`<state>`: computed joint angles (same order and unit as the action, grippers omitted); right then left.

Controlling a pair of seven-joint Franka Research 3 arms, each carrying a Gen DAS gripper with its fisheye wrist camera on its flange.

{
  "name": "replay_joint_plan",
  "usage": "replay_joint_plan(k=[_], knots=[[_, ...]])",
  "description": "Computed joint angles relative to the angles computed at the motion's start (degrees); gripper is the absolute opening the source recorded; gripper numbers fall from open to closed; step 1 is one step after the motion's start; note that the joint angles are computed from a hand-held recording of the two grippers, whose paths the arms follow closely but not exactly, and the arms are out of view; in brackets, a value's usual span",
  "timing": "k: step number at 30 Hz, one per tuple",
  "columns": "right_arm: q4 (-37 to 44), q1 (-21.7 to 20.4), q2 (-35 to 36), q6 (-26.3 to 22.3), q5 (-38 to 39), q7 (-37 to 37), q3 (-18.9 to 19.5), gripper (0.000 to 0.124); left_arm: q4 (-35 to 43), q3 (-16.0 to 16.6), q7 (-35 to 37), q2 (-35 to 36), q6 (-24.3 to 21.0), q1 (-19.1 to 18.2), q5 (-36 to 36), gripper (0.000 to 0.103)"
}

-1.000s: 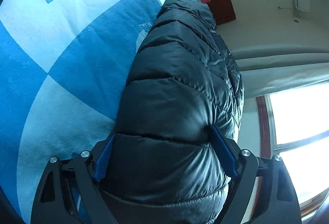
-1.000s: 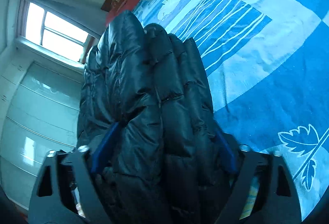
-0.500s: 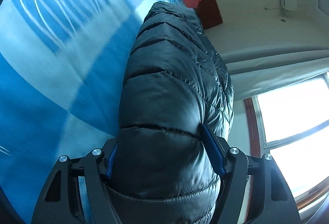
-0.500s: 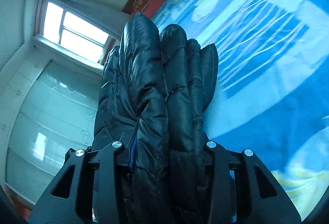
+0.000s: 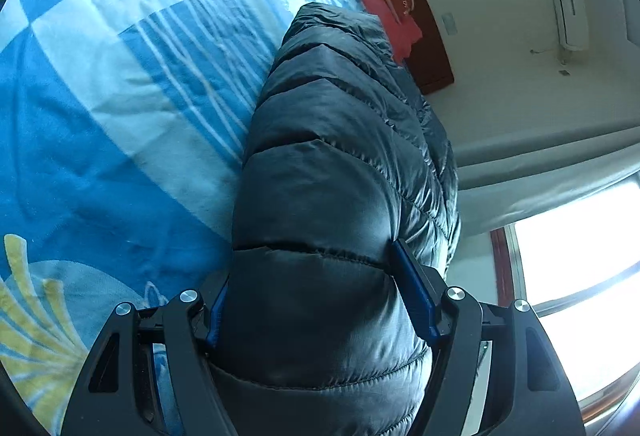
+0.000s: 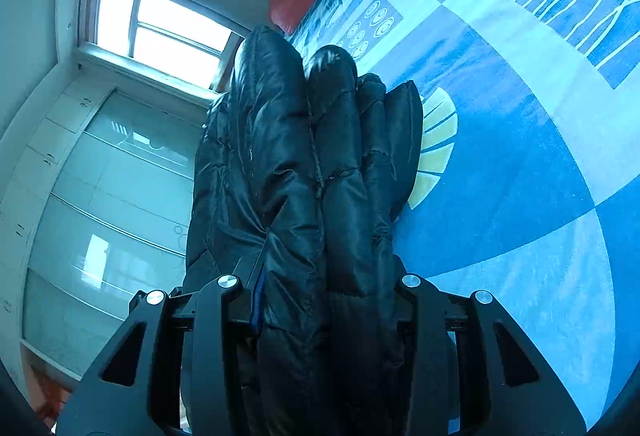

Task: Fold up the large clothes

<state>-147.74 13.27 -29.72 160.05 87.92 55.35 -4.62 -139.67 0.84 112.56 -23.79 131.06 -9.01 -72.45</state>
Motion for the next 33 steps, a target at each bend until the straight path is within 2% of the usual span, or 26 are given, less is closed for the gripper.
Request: replay_joint_plan(k=[3, 5, 7, 12, 16, 22, 26, 29, 31, 32, 33], knots=[[0.4, 0.1, 0.6, 0.4, -0.3, 0.9, 0.4, 0.04, -0.4, 0.5, 1.2, 0.7, -0.7, 0.2, -0.5, 0.07], [0.3, -0.1, 0.6, 0.9, -2.0, 2.5, 0.7, 0.045, -0.2, 1.3, 1.8, 1.0, -2.3, 0.9, -0.4, 0.071], [-0.6, 0.0, 0.0, 1.1, -3.1, 3.6, 0.6, 0.055, 1.6, 1.3, 1.2, 2.2, -3.9, 1.3, -0.3, 0.073], [-1.4, -0.8, -1.0, -0.6, -10.4, 8.3, -0.5, 0.073, 2.4, 2.0, 2.5, 1.7, -8.3, 3.3, 2.6, 0.074], [-2.4, -1.2, -3.4, -2.1, -15.3, 11.1, -1.8, 0.077, 1.6, 3.8, 5.2, -0.5, -10.3, 5.1, 3.6, 0.078], [1.9, -0.9, -0.1, -1.2, -18.8, 12.3, -4.3, 0.083, 5.8, 3.3, 5.4, 4.1, -9.7, 5.7, 2.0, 0.079], [7.5, -1.0, 5.8, -4.9, -18.1, 11.8, -6.1, 0.083, 10.3, 1.4, 4.8, 9.0, -9.9, 5.9, 0.7, 0.079], [11.5, -2.5, 10.5, -7.4, -17.9, 12.2, -5.6, 0.083, 13.6, -0.7, 3.4, 12.0, -9.0, 6.2, 2.5, 0.079], [13.1, -3.7, 12.9, -9.0, -18.1, 13.1, -4.9, 0.083, 14.7, -2.1, 3.0, 13.0, -6.8, 6.2, 4.8, 0.079], [13.5, -4.6, 13.9, -9.1, -19.2, 14.7, -4.3, 0.081, 15.2, -2.8, 2.6, 13.5, -5.5, 6.1, 6.1, 0.079], [13.6, -5.2, 14.5, -9.9, -19.1, 15.1, -4.2, 0.072, 15.6, -3.4, 2.1, 14.0, -4.3, 5.9, 7.2, 0.078]])
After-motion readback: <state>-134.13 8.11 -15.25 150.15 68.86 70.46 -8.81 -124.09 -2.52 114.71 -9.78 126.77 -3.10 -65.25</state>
